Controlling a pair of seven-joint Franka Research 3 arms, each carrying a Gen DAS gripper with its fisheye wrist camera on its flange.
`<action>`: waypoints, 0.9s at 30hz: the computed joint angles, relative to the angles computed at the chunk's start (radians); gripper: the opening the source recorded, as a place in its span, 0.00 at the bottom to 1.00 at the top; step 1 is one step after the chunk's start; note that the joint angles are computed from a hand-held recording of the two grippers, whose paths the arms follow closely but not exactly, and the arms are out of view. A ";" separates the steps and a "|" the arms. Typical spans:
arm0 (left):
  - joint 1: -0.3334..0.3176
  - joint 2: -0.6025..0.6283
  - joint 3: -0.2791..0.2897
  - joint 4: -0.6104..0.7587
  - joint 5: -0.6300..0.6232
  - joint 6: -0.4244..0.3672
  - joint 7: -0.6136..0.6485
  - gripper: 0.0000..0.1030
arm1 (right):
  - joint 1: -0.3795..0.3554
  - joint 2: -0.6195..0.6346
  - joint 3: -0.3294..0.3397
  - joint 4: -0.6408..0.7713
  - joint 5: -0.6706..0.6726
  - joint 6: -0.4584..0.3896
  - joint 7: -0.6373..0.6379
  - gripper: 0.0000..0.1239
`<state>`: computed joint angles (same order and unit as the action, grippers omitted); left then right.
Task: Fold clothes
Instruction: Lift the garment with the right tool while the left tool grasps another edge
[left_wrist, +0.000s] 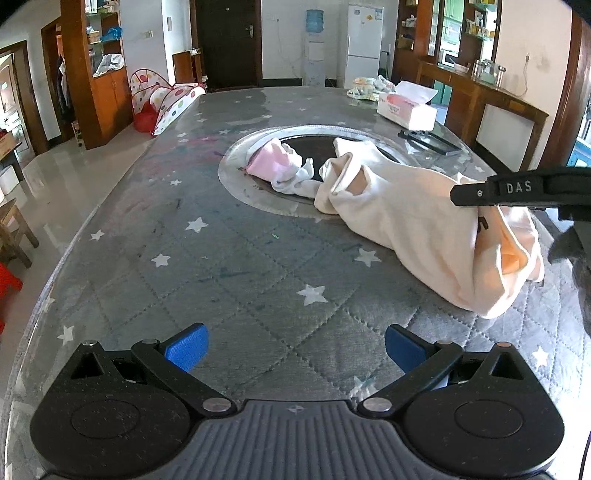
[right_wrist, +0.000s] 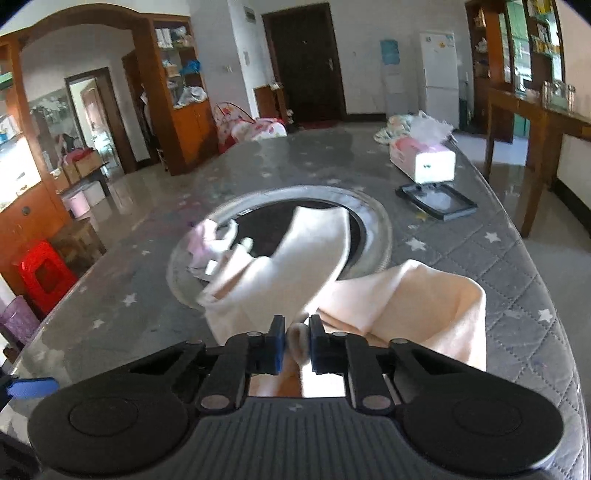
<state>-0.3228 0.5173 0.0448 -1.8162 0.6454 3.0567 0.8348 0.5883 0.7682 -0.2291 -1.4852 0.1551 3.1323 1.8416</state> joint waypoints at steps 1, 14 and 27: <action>-0.004 -0.004 0.006 -0.005 0.003 0.005 -0.005 1.00 | -0.009 -0.012 0.020 -0.015 -0.001 0.015 -0.012 0.09; -0.111 -0.084 0.172 -0.093 0.108 0.131 -0.180 1.00 | -0.168 -0.173 0.354 -0.263 0.039 0.148 -0.299 0.09; -0.120 -0.117 0.157 -0.144 0.034 0.192 -0.080 1.00 | -0.323 -0.284 0.579 -0.491 0.056 0.230 -0.414 0.19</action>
<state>-0.4427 0.4006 0.2019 -1.9605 0.6793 3.2487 0.7546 0.2649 0.4847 0.3503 -1.9764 0.2110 3.3624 1.4274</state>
